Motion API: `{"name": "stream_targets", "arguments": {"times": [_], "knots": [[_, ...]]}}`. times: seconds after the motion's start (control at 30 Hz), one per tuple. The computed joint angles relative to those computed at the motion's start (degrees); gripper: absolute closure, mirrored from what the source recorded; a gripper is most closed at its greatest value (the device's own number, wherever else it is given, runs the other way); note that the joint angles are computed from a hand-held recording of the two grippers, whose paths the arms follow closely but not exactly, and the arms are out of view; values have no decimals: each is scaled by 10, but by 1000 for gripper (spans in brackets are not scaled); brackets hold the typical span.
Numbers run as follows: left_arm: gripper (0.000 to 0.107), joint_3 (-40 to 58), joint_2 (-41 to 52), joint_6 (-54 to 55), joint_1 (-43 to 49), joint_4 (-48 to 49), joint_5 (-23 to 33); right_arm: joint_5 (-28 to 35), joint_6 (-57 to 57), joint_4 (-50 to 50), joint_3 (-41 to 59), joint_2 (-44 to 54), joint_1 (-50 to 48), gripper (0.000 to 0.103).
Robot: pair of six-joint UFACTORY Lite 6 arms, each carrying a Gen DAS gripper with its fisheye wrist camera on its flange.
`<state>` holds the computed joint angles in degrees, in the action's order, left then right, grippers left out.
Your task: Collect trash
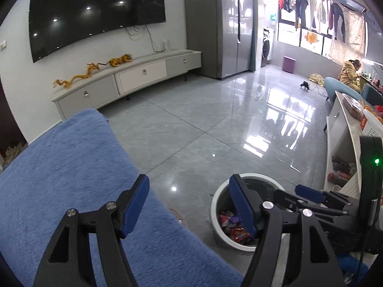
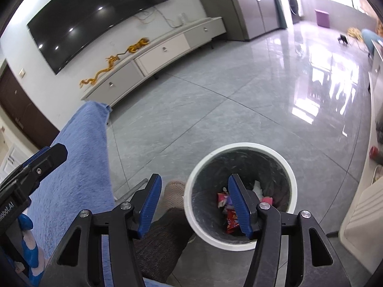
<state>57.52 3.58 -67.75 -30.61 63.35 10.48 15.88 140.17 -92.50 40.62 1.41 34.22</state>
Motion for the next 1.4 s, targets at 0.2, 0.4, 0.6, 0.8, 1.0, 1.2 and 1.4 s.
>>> {"name": "stream_targets", "arguments": {"times": [0.2, 0.4, 0.6, 0.8, 1.0, 1.2, 1.4], "knots": [[39, -71, -82, -45, 24, 42, 10, 58, -156, 144, 64, 15, 65, 41], [36, -126, -153, -36, 51, 28, 10, 129, -230, 211, 124, 39, 124, 31], [33, -164, -201, -25, 93, 13, 0, 194, -274, 245, 175, 65, 171, 19], [33, -208, -267, 0, 136, -1, -3, 255, -294, 258, 216, 87, 206, 8], [33, -242, -321, 21, 150, -17, 10, 291, -312, 264, 241, 96, 225, 3], [32, -250, -336, 70, 169, -64, 6, 317, -321, 262, 256, 101, 240, 2], [32, -255, -343, 52, 165, -49, 15, 333, -322, 260, 268, 110, 245, 1]]}}
